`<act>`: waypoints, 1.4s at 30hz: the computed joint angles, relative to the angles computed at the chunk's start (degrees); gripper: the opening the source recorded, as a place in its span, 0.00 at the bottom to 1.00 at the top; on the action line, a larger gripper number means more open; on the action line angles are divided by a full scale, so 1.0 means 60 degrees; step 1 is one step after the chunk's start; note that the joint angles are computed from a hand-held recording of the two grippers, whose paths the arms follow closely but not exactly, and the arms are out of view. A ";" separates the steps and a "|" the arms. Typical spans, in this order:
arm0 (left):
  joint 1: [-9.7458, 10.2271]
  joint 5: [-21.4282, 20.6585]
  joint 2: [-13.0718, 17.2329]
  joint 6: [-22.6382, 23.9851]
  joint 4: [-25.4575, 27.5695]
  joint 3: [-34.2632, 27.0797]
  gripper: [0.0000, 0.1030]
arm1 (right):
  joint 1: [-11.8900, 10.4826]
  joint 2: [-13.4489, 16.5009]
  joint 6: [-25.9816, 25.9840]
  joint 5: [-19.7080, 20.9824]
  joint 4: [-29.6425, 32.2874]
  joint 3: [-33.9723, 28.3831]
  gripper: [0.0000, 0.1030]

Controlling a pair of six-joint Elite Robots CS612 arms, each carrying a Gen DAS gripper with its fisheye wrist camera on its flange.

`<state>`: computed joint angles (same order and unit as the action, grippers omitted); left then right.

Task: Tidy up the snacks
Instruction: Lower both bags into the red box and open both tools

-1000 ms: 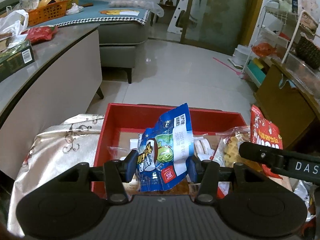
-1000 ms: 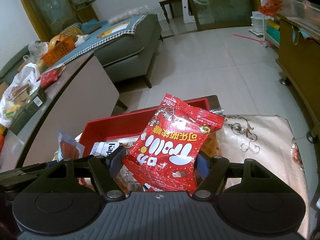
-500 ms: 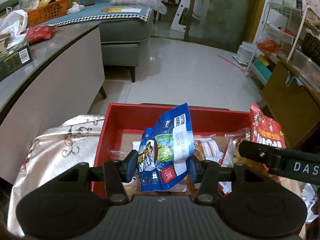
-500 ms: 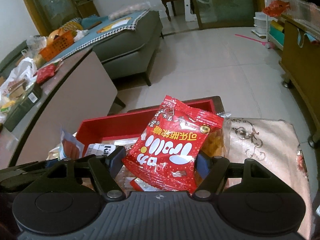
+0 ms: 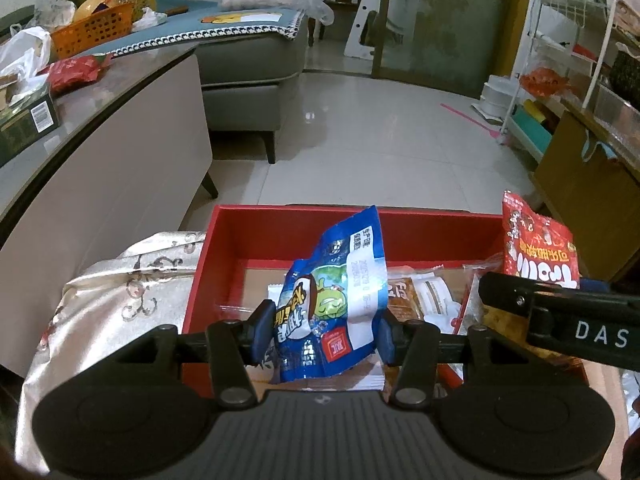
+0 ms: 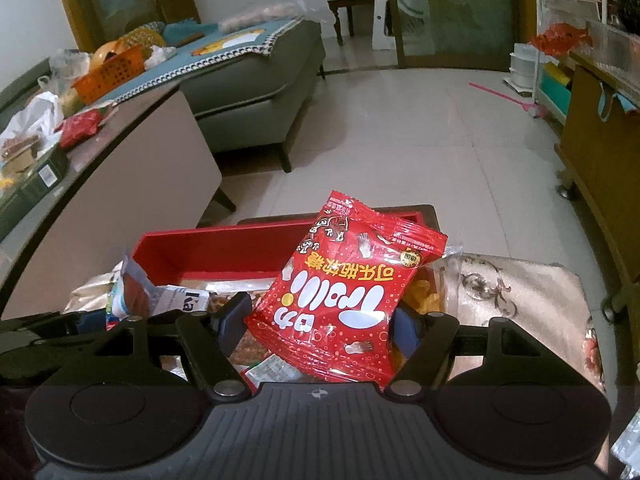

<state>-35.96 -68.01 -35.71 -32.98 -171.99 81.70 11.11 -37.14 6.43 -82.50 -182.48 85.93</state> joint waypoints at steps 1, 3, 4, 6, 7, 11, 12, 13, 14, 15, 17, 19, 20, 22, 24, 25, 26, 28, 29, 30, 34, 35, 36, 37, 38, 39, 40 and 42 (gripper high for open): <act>0.0002 0.0019 0.0013 0.0025 0.0003 -0.0017 0.43 | 0.0010 0.0012 -0.0046 -0.0048 -0.0016 -0.0013 0.75; -0.0004 0.0062 0.0031 0.0040 -0.0006 -0.0032 0.43 | 0.0036 0.0036 -0.0164 -0.0152 -0.0026 -0.0044 0.75; -0.0007 0.0083 0.0042 0.0049 -0.0007 -0.0047 0.43 | 0.0046 0.0050 -0.0228 -0.0196 -0.0034 -0.0058 0.75; -0.0028 0.0172 0.0061 0.0097 -0.0007 -0.0060 0.43 | 0.0074 0.0077 -0.0374 -0.0310 -0.0071 -0.0080 0.75; -0.0038 0.0231 0.0072 0.0134 -0.0008 -0.0067 0.43 | 0.0092 0.0091 -0.0461 -0.0381 -0.0095 -0.0091 0.75; -0.0082 0.0453 0.0124 0.0294 -0.0018 -0.0115 0.44 | 0.0154 0.0152 -0.0760 -0.0628 -0.0139 -0.0165 0.75; -0.0091 0.0504 0.0147 0.0324 -0.0009 -0.0146 0.44 | 0.0168 0.0169 -0.0816 -0.0671 -0.0152 -0.0184 0.75; -0.0100 0.0561 0.0165 0.0348 -0.0002 -0.0169 0.44 | 0.0182 0.0185 -0.0869 -0.0706 -0.0142 -0.0209 0.76; -0.0110 0.0655 0.0182 0.0361 0.0041 -0.0192 0.44 | 0.0202 0.0199 -0.0924 -0.0753 -0.0177 -0.0206 0.76; -0.0118 0.0736 0.0201 0.0383 0.0070 -0.0216 0.44 | 0.0224 0.0216 -0.0997 -0.0821 -0.0206 -0.0217 0.76; -0.0113 0.0796 0.0225 0.0413 0.0089 -0.0237 0.46 | 0.0243 0.0243 -0.1164 -0.0864 -0.0234 -0.0244 0.77; -0.0103 0.0821 0.0228 0.0359 0.0175 -0.0244 0.48 | 0.0233 0.0252 -0.1238 -0.0837 -0.0220 -0.0264 0.78; -0.0089 0.0786 0.0233 0.0321 0.0181 -0.0247 0.49 | 0.0220 0.0252 -0.1268 -0.0788 -0.0228 -0.0267 0.78; -0.0076 0.0751 0.0232 0.0287 0.0187 -0.0240 0.51 | 0.0197 0.0239 -0.1245 -0.0726 -0.0191 -0.0263 0.80; -0.0089 0.0808 0.0230 0.0338 0.0175 -0.0229 0.52 | 0.0189 0.0223 -0.1244 -0.0737 -0.0190 -0.0250 0.82; -0.0097 0.0821 0.0226 0.0386 0.0174 -0.0222 0.52 | 0.0191 0.0211 -0.1249 -0.0784 -0.0199 -0.0237 0.83; -0.0102 0.0816 0.0215 0.0423 0.0198 -0.0218 0.54 | 0.0197 0.0208 -0.1247 -0.0831 -0.0201 -0.0237 0.84; -0.0097 0.0707 0.0185 0.0445 0.0194 -0.0194 0.56 | 0.0176 0.0175 -0.1151 -0.0827 -0.0238 -0.0191 0.85; -0.0101 0.0687 0.0166 0.0453 0.0137 -0.0165 0.57 | 0.0154 0.0150 -0.1057 -0.0774 -0.0255 -0.0159 0.85; -0.0106 0.0696 0.0154 0.0479 0.0092 -0.0148 0.58 | 0.0131 0.0122 -0.0976 -0.0729 -0.0268 -0.0123 0.86; -0.0150 0.0709 0.0053 0.0670 -0.0224 -0.0006 0.58 | 0.0093 -0.0012 -0.0874 -0.0716 -0.0471 0.0075 0.87; -0.0147 0.0618 0.0012 0.0654 -0.0326 0.0044 0.58 | 0.0082 -0.0053 -0.0830 -0.0712 -0.0537 0.0136 0.87; -0.0139 0.0540 -0.0016 0.0633 -0.0407 0.0080 0.58 | 0.0063 -0.0098 -0.0749 -0.0686 -0.0595 0.0200 0.87; -0.0139 0.0475 -0.0048 0.0630 -0.0493 0.0119 0.58 | 0.0041 -0.0135 -0.0666 -0.0644 -0.0625 0.0248 0.87; -0.0148 0.0451 -0.0087 0.0651 -0.0586 0.0170 0.58 | 0.0020 -0.0177 -0.0589 -0.0602 -0.0665 0.0309 0.87; -0.0158 0.0445 -0.0118 0.0676 -0.0649 0.0205 0.58 | 0.0007 -0.0210 -0.0549 -0.0591 -0.0724 0.0358 0.87; -0.0169 0.0435 -0.0148 0.0707 -0.0710 0.0238 0.58 | 0.0004 -0.0246 -0.0539 -0.0613 -0.0773 0.0410 0.87; -0.0166 0.0338 -0.0220 0.0672 -0.0814 0.0312 0.59 | 0.0000 -0.0319 -0.0534 -0.0654 -0.0849 0.0515 0.87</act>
